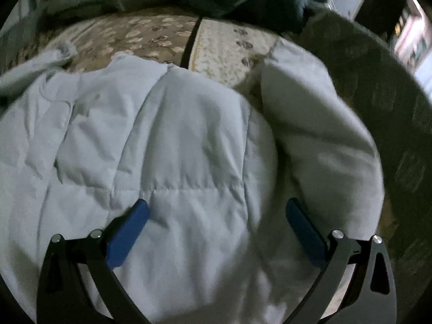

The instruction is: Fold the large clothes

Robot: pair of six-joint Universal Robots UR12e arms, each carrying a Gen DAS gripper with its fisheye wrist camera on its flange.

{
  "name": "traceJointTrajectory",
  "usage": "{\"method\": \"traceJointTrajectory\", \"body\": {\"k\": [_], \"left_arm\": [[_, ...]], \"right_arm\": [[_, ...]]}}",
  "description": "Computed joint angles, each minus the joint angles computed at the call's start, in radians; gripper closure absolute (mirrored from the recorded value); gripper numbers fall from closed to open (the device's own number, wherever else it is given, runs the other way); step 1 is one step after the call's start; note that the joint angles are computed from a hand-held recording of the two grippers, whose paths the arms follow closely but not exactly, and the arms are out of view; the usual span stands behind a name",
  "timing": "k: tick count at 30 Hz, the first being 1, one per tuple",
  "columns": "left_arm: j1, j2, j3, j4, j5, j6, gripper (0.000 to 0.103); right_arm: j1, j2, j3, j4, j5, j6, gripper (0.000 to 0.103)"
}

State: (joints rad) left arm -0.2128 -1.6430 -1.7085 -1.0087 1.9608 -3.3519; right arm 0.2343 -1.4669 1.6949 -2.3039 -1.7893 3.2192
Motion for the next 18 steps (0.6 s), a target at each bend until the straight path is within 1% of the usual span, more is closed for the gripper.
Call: {"method": "traceJointTrajectory", "body": {"k": [1,2,4,5,7,9,10,12,13,15,16,17,18], "left_arm": [[-0.004,0.018,-0.018,0.030,-0.020,0.017,0.089],[-0.024,0.041,-0.042,0.054,-0.015,0.053,0.089],[-0.058,0.078,-0.078,0.059,-0.011,0.093,0.089],[-0.065,0.084,-0.082,0.046,-0.019,0.093,0.089],[-0.081,0.112,-0.093,-0.006,-0.053,0.084,0.089],[-0.093,0.132,-0.104,-0.010,-0.074,0.088,0.089],[-0.097,0.142,-0.108,-0.009,-0.078,0.090,0.088],[-0.092,0.162,-0.122,-0.005,-0.093,0.062,0.082],[-0.085,0.162,-0.124,-0.002,-0.107,0.052,0.080],[-0.063,0.170,-0.125,-0.009,-0.131,0.025,0.073],[-0.050,0.160,-0.115,-0.017,-0.131,0.023,0.057],[-0.066,0.175,-0.123,-0.030,-0.118,0.008,0.038],[-0.078,0.171,-0.120,-0.029,-0.103,0.007,0.030]], "right_arm": [[0.001,-0.006,0.010,-0.007,0.003,-0.001,0.002],[0.005,-0.014,0.022,-0.022,-0.004,-0.011,0.002],[0.017,-0.030,0.041,-0.037,-0.026,-0.033,0.002],[0.018,-0.038,0.047,-0.039,-0.025,-0.036,0.002],[0.018,-0.061,0.061,-0.034,-0.001,-0.037,0.002],[0.018,-0.081,0.073,-0.036,0.015,-0.045,0.002],[0.022,-0.092,0.080,-0.041,0.010,-0.053,0.002],[0.025,-0.102,0.084,-0.044,0.005,-0.061,0.002],[0.026,-0.104,0.082,-0.039,0.008,-0.060,0.002],[0.027,-0.105,0.070,-0.021,0.038,-0.048,0.002],[0.029,-0.103,0.061,-0.016,0.062,-0.044,0.002],[0.030,-0.106,0.060,-0.018,0.079,-0.044,0.002],[0.035,-0.103,0.053,-0.020,0.096,-0.043,0.002]]}}
